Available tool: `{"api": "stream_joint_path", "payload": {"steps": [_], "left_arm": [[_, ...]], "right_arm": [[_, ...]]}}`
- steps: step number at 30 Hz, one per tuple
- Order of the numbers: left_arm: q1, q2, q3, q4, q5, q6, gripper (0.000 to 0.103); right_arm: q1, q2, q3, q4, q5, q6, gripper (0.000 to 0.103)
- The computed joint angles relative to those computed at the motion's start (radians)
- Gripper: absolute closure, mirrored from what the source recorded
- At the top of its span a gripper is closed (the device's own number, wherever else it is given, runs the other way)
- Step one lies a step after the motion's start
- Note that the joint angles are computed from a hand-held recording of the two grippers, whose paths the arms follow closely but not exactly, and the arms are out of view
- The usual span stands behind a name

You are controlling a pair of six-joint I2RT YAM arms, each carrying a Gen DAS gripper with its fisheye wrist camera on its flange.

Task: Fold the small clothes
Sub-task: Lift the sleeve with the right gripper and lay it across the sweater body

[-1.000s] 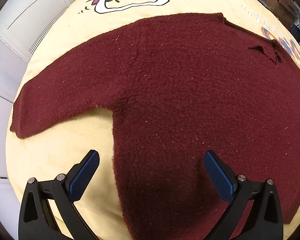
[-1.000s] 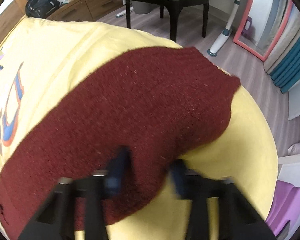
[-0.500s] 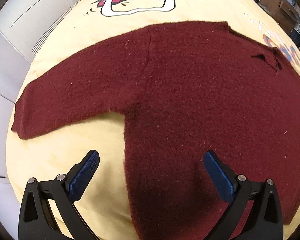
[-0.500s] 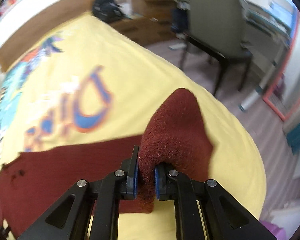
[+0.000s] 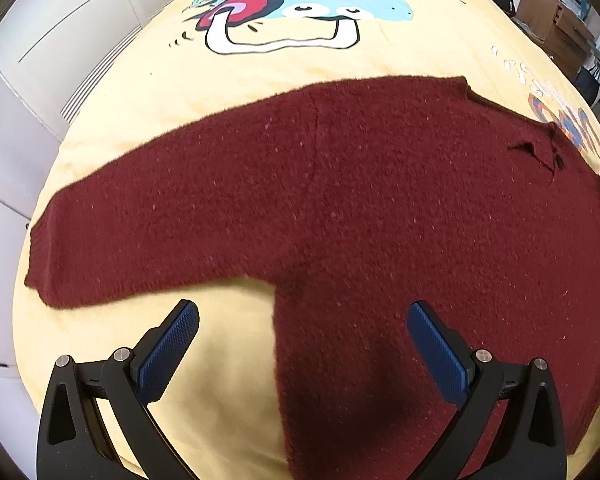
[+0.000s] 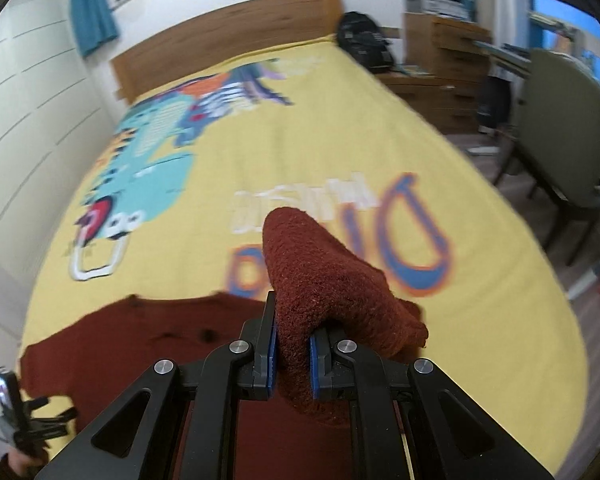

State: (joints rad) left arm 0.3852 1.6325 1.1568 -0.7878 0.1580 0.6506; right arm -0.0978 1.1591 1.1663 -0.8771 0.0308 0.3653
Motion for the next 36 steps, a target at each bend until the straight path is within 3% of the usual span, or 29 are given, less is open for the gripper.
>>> {"api": "stream_joint_path", "payload": {"steps": [9, 13, 18, 27, 31, 33, 34, 35, 36], "left_arm": [[-0.005, 0.044, 0.048, -0.005, 0.006, 0.001, 0.001], [-0.033, 0.079, 0.049, 0.009, 0.006, -0.03, 0.001], [-0.026, 0.067, 0.043, 0.002, 0.007, -0.015, 0.001], [-0.013, 0.051, 0.041, -0.005, 0.017, -0.004, 0.001], [-0.017, 0.052, 0.04, -0.001, 0.013, -0.005, 0.001], [-0.017, 0.048, 0.036, 0.0, 0.014, -0.004, 0.001], [-0.018, 0.047, 0.034, 0.002, 0.014, -0.003, 0.001], [-0.019, 0.044, 0.032, 0.003, 0.013, -0.002, 0.001], [-0.021, 0.041, 0.03, 0.003, 0.012, -0.001, 0.001]], "right_arm": [[0.357, 0.26, 0.033, 0.078, 0.066, 0.141, 0.091], [0.435, 0.352, -0.05, 0.156, 0.018, 0.202, 0.091], [0.503, 0.415, -0.168, 0.252, -0.016, 0.263, 0.091], [0.516, 0.424, -0.239, 0.287, -0.035, 0.296, 0.088], [0.529, 0.42, -0.218, 0.245, -0.013, 0.301, 0.079], [0.529, 0.407, -0.215, 0.226, -0.014, 0.306, 0.061], [0.526, 0.391, -0.216, 0.213, -0.014, 0.304, 0.045], [0.526, 0.371, -0.221, 0.201, -0.012, 0.299, 0.036], [0.522, 0.351, -0.224, 0.185, -0.009, 0.292, 0.034]]}}
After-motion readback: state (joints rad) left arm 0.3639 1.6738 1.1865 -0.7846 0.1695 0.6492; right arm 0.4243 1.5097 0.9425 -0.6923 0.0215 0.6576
